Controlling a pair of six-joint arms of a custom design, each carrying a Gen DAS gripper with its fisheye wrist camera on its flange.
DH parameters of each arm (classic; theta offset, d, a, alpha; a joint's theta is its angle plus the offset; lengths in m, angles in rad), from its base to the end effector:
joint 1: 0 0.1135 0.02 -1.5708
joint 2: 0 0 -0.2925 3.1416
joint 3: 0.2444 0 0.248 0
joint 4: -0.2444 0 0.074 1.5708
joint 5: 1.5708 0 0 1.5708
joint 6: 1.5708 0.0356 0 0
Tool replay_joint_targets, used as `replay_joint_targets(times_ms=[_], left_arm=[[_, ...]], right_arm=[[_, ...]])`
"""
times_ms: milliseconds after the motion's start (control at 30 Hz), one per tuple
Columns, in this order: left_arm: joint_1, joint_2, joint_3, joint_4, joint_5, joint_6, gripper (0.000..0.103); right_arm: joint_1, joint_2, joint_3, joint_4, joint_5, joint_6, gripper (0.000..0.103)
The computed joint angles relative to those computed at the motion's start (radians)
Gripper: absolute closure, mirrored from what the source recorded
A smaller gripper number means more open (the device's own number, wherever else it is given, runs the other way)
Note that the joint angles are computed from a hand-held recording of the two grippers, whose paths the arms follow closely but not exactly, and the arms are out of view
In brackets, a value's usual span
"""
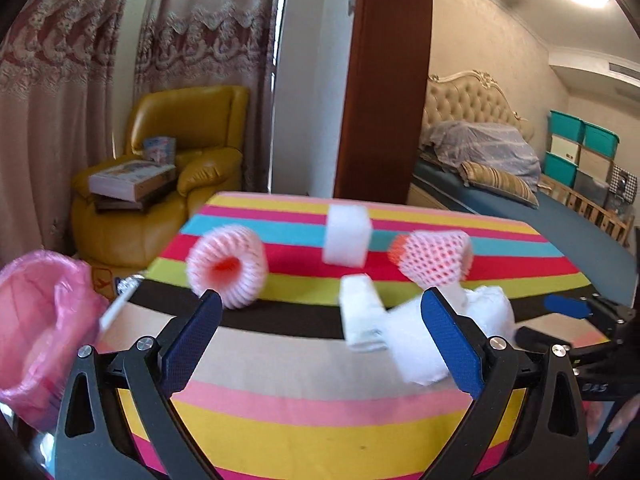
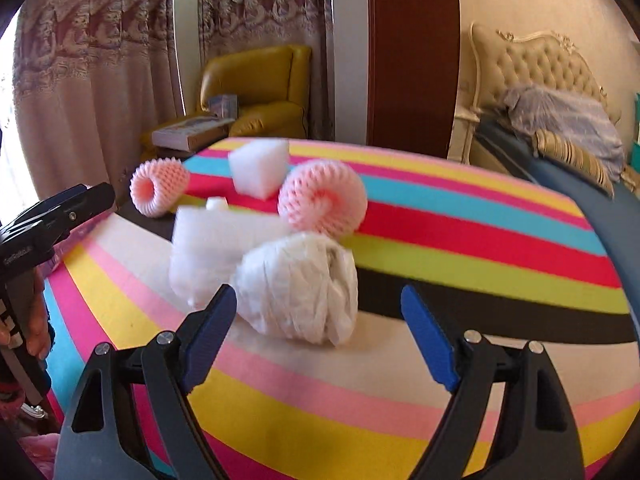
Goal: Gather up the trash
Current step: 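Grasp the white plastic bag with the right tool while the left tool approaches a foam block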
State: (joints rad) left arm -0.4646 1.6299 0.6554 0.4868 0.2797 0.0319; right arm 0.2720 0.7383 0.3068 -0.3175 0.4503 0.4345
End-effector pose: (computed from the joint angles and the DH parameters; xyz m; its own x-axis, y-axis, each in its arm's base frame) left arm 0.2796 -0.1511 0.1894 -0.3980 0.2338 -0.8871 0.6617 0.7429 -0.1011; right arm 0.1246 0.0187 0.1920 -0.5675 0.2352 -0.7891 0.3352 0.9413 0.0395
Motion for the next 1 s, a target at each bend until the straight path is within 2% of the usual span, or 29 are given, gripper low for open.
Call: replay_joint_targets(times_ms=[200,367,500,600,800,933,1000], left_arm=[[-0.028,-0.004,-0.027,0.014,-0.047,0.052,0.009],[-0.017,0.02,0.005,-0.03,-0.041,0.046,0.009],[-0.041,0.025,0.009,-0.042,-0.058,0.058,0.009],[-0.063,0.021,0.011,-0.051,-0.07,0.069,0.009],[-0.146,0.051,0.052,-0.084,-0.116,0.062,0.009],[-0.202,0.086,0.102,-0.137,-0.149,0.04,0.009],[-0.232,0.105,0.125,-0.16,-0.156,0.039,0.009]], right_arm=[[-0.104,0.19,0.007,0.16,-0.114,-0.041,0.021],[-0.055,0.339,0.061,0.194,-0.103,-0.001,0.024],[-0.041,0.275,0.043,0.18,-0.074,0.004,0.057],[-0.047,0.182,0.018,0.136,-0.055,0.022,0.067],[-0.11,-0.043,-0.03,0.027,0.008,0.063,0.071],[-0.066,-0.116,-0.029,-0.046,0.136,0.088,0.071],[-0.083,-0.154,-0.034,-0.065,0.137,0.086,0.071]])
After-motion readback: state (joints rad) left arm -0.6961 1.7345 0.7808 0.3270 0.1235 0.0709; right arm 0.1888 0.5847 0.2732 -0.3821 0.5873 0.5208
